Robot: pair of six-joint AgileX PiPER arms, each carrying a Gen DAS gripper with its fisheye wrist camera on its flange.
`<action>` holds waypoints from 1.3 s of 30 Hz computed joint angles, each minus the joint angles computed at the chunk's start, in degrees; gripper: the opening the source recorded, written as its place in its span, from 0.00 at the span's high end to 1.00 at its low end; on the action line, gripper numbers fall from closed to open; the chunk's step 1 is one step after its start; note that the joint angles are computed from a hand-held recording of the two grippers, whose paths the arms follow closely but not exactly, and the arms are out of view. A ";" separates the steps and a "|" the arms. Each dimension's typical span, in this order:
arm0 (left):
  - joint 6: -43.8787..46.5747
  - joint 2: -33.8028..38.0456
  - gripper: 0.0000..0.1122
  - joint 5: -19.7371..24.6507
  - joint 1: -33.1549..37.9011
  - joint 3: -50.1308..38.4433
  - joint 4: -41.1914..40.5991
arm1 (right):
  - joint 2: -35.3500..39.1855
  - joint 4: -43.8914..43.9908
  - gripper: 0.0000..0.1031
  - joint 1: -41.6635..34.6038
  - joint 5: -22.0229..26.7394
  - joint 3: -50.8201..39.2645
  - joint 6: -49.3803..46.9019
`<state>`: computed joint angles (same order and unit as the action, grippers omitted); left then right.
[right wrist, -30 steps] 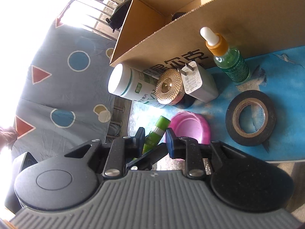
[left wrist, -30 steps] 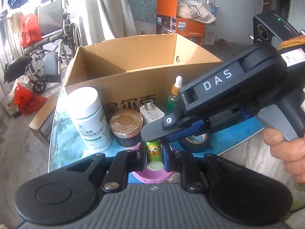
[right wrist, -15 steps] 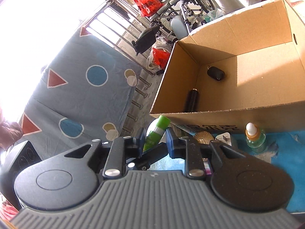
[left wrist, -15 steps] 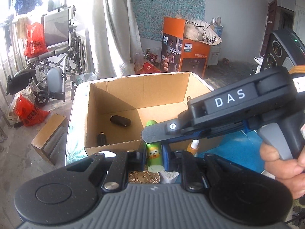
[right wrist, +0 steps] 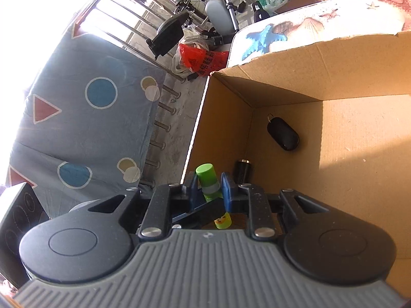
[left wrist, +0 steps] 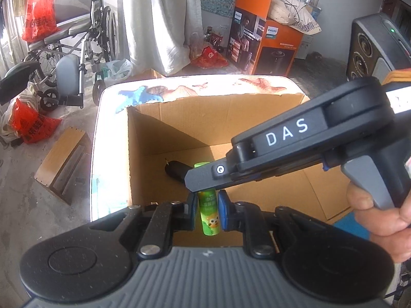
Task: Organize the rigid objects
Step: 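Lift the green-and-yellow tube and carry it over the cardboard box, then open the right gripper to drop the tube in the box and withdraw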
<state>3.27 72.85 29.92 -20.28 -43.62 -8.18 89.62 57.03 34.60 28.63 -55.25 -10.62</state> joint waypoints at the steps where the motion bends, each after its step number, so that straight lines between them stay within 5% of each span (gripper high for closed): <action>1: -0.47 2.03 0.84 0.01 0.08 -1.15 1.05 | 2.16 -0.05 0.82 -0.94 1.17 -1.79 -0.36; 7: -6.27 11.73 0.84 0.63 -0.91 -7.07 8.43 | 13.28 -1.59 0.82 -3.68 4.97 -10.38 -0.61; 12: -19.70 15.38 0.77 1.71 -4.81 -9.76 22.69 | 20.90 0.31 0.79 -5.53 6.74 -15.85 -2.64; 15: -20.28 15.26 0.66 2.02 -4.97 -10.15 22.81 | 23.76 4.91 0.79 -7.00 7.43 -17.16 -6.66; 22: -20.71 11.07 0.60 2.50 -5.81 -8.66 22.01 | 21.96 9.02 0.76 -8.19 5.65 -14.55 -11.16; 31: -21.11 -5.19 0.50 4.13 -10.12 -2.85 21.83 | 5.88 14.82 0.75 -8.75 3.31 -0.90 -19.07; 35: -24.51 -14.71 0.35 6.51 -15.84 0.73 23.64 | -8.99 15.31 0.74 -8.86 1.78 9.12 -20.55; 39: -40.88 -23.05 0.21 9.17 -28.84 6.32 33.35 | -27.30 10.30 0.73 -7.99 0.52 19.01 -15.12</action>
